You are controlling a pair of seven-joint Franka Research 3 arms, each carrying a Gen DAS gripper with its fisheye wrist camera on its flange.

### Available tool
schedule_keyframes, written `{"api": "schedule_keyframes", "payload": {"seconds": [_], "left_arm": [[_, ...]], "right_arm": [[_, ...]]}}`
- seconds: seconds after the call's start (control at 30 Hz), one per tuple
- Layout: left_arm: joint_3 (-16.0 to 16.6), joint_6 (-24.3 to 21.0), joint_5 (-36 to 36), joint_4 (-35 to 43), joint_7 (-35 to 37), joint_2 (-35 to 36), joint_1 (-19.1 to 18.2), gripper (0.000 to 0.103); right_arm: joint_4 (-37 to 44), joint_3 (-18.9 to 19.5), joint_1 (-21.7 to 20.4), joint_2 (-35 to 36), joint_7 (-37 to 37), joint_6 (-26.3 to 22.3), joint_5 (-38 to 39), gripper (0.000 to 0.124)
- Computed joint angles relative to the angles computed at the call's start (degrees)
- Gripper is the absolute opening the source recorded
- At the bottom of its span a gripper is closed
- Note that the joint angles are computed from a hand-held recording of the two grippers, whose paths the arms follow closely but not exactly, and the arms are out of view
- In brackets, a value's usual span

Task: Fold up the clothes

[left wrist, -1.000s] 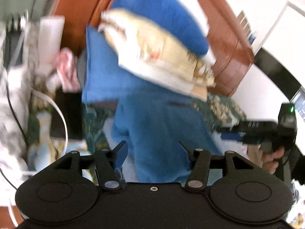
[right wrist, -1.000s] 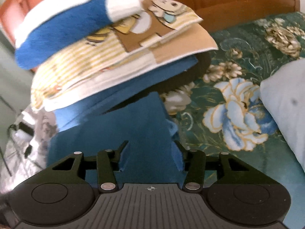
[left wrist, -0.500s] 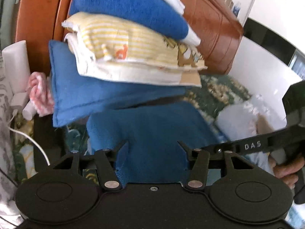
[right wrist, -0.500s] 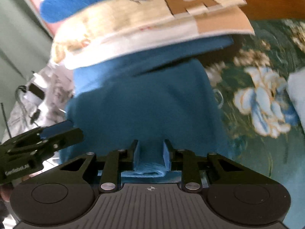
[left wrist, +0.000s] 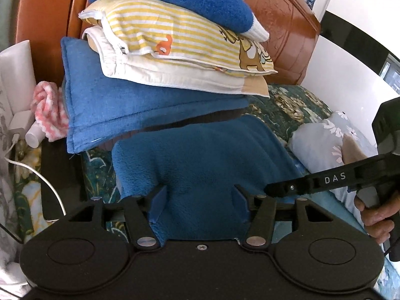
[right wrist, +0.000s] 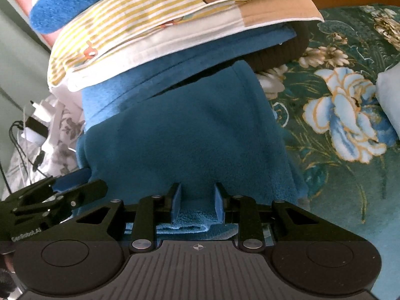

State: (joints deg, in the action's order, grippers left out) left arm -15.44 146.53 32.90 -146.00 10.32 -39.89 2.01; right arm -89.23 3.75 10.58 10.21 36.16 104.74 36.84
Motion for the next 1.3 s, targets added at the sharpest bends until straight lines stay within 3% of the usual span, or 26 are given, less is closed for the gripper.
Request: {"api": "schedule_keyframes", "payload": {"seconds": [0.13, 0.3, 0.53, 0.63, 0.9, 1.07, 1.3], "left_arm": [[1.3, -1.9, -2.3, 0.8, 1.9, -1.8, -1.8, 0.057], [0.3, -6.5, -4.4, 2.7, 3.5, -4.0, -3.6, 0.063], [-2.6, -16.5, -8.7, 6.8, 1.0, -5.5, -7.7, 0.070], [-3.6, -20.5, -10.8, 9.2, -0.6, -5.6, -9.9, 0.075], [-7.4, -31.5, -12.0, 19.7, -2.3, -1.5, -14.3, 0.084], [-9.2, -34.8, -12.2, 25.2, -4.9, 1.3, -16.6, 0.089], [-12.6, -40.8, -10.3, 34.7, -6.3, 7.2, -19.0, 0.094]], "right_arm": [[-1.0, -0.4, -0.7, -2.3, 0.1, -0.7, 1.5, 0.027], [-4.9, -1.7, -1.6, -8.0, -3.0, -3.0, 2.4, 0.035], [-11.8, -4.7, -2.9, -16.4, -7.0, -6.3, 1.6, 0.045], [-14.3, -6.1, -3.6, -19.9, -7.1, -7.3, 0.8, 0.055], [-16.2, -10.9, -6.6, -26.7, -11.3, -15.3, 0.7, 0.078], [-16.1, -13.7, -9.2, -29.6, -12.4, -19.3, 0.6, 0.092], [-15.5, -17.9, -13.4, -32.5, -13.5, -24.8, 1.3, 0.095]]}}
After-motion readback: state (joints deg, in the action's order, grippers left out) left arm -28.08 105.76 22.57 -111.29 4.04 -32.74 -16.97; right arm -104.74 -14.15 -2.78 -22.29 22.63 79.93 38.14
